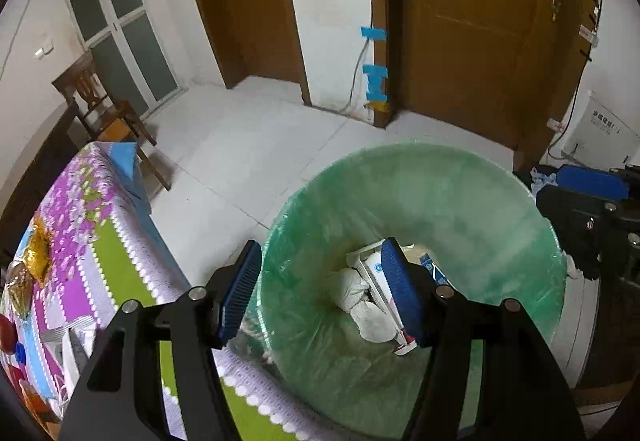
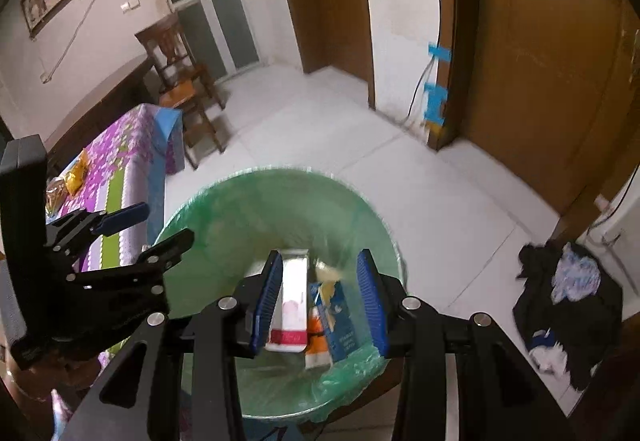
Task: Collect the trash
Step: 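Carry the blue box into the green bin and release while the left drops the towel, then move both grippers back over the table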
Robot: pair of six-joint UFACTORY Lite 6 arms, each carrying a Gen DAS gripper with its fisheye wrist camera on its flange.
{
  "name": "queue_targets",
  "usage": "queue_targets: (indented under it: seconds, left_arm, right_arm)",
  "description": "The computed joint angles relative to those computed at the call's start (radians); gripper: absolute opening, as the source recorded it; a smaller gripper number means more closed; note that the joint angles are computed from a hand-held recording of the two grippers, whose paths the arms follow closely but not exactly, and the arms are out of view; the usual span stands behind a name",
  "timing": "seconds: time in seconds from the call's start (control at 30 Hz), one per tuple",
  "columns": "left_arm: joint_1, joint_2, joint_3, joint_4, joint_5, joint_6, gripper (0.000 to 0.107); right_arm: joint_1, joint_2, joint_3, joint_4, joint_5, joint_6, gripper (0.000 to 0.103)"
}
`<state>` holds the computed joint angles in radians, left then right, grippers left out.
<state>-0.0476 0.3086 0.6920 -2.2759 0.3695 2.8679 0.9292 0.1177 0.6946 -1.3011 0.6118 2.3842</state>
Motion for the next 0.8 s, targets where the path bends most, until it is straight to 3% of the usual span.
queue_targets:
  seconds: [0.13,0.2,0.27,0.37,0.63,0.8]
  left_arm:
    - [0.085,-0.094,-0.080,0.008,0.051,0.018,0.061]
    - [0.167,-0.166,-0.151,-0.021,0.110,0.064,0.065]
    - [0.265,-0.219,-0.196,0.052,0.164,0.032,0.069]
    - [0.441,-0.272,-0.239,0.174,0.241,-0.009,0.070]
    - [0.830,-0.261,-0.153,0.486,0.388,-0.231,0.073]
    - [1.021,-0.179,0.013,0.644,0.475,-0.383,0.075]
  right_arm:
    - [0.129,0.006,0.025,0.032,0.194,0.028,0.041]
    - [0.207,0.031,0.055,0.042,0.313,0.046,0.048]
    - [0.279,0.072,0.090,0.049,0.427,0.071,0.054]
    - [0.357,0.171,0.176,0.039,0.531,0.092,0.055]
    - [0.460,0.459,0.503,-0.010,0.670,0.056,0.060]
    - [0.491,0.613,0.722,-0.034,0.670,-0.007,0.068]
